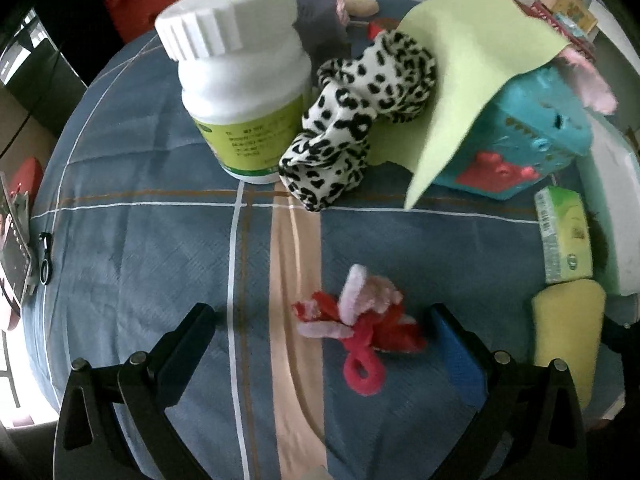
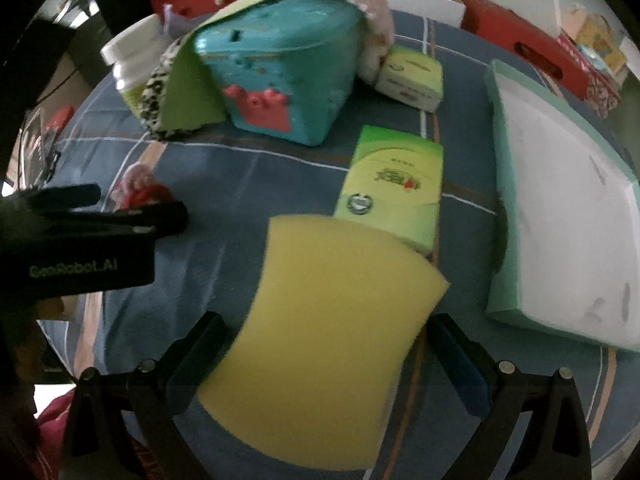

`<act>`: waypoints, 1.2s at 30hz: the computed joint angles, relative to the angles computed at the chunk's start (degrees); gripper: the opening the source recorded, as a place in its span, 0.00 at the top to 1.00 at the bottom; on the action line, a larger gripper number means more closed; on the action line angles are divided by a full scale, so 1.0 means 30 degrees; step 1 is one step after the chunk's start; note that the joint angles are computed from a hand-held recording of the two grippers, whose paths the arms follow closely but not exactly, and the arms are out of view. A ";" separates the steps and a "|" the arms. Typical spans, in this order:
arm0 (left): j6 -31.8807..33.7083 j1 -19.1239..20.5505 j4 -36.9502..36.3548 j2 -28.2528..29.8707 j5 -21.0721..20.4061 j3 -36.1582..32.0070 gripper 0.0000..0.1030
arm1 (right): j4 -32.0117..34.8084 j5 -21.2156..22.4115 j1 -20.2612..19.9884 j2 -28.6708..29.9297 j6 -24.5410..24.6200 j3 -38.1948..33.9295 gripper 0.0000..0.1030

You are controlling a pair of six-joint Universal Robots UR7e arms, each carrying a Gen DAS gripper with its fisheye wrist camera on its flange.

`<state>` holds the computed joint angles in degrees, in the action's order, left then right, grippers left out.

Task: Organize soft objects
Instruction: 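Move the right tool to the yellow sponge while the left tool moves to the red plush toy, then close the right tool on the yellow sponge while the left tool grasps the red plush toy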

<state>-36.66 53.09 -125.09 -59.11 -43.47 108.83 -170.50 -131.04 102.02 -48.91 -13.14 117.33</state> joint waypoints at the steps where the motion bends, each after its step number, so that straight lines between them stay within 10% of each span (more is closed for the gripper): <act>1: 0.0114 0.0120 -0.0005 0.0124 -0.0040 -0.0140 0.00 | -0.0061 0.0093 -0.0083 -0.0073 0.0083 0.0043 0.00; 26: 0.2520 0.1010 -0.6050 0.1523 0.0222 0.1840 0.00 | 0.0727 -0.0855 -0.0121 0.0874 0.0665 -0.0924 0.01; 36: 0.2673 0.0879 -0.6339 0.2084 -0.0388 0.1456 0.15 | -0.0626 -0.0764 0.0032 0.0928 0.0689 -0.0774 0.27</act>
<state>-28.64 55.73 -144.11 -52.86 -44.64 113.19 -172.37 -133.33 102.12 -46.12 -11.07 115.00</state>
